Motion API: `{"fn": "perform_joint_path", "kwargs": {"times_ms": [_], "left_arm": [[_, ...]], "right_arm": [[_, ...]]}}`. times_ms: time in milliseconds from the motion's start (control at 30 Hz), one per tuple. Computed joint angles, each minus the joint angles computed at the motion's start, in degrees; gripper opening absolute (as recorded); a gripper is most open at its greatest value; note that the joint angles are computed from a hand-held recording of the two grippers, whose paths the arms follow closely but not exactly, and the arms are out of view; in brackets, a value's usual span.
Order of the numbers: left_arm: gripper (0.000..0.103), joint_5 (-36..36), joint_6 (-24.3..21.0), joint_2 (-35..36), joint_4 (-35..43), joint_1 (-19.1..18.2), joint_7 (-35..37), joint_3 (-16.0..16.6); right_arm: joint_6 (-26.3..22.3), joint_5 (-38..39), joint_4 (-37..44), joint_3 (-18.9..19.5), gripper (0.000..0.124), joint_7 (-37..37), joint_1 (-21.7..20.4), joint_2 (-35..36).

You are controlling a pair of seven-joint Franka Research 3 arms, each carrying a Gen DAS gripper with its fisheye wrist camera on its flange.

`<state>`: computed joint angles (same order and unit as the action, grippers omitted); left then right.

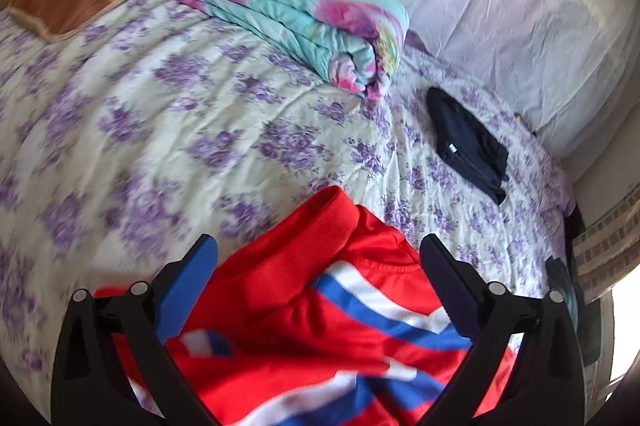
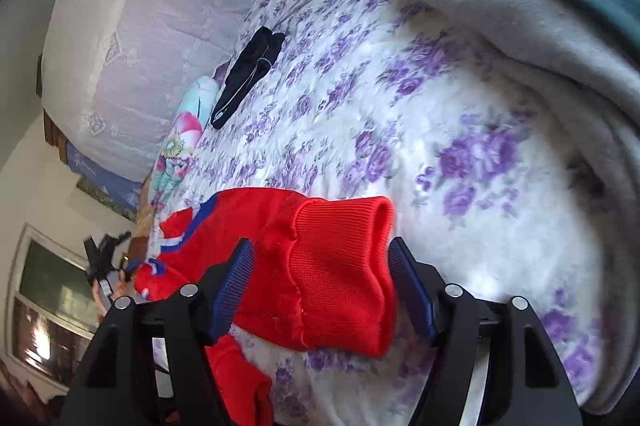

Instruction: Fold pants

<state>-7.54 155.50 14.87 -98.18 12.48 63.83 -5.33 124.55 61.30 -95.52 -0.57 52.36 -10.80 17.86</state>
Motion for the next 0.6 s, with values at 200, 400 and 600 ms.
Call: {"fn": "perform_joint_path", "kwargs": {"times_ms": [200, 400, 600], "left_arm": [[0.098, 3.8, -11.5, 9.7, 14.5, -0.4, 1.3, 0.2], [0.098, -6.0, -14.0, 13.8, 18.6, 4.1, 11.5, -5.3], [0.098, -1.7, -16.0, 18.4, 25.3, 1.2, 11.1, -3.0]], "right_arm": [[4.4, 1.1, 0.3, 0.9, 0.054, -3.1, 1.4, 0.6], [3.8, 1.0, 2.0, 1.4, 0.053, -3.1, 1.0, 2.3], [3.9, 0.7, 2.3, 1.8, 0.052, -2.9, 0.9, 2.7]]}}
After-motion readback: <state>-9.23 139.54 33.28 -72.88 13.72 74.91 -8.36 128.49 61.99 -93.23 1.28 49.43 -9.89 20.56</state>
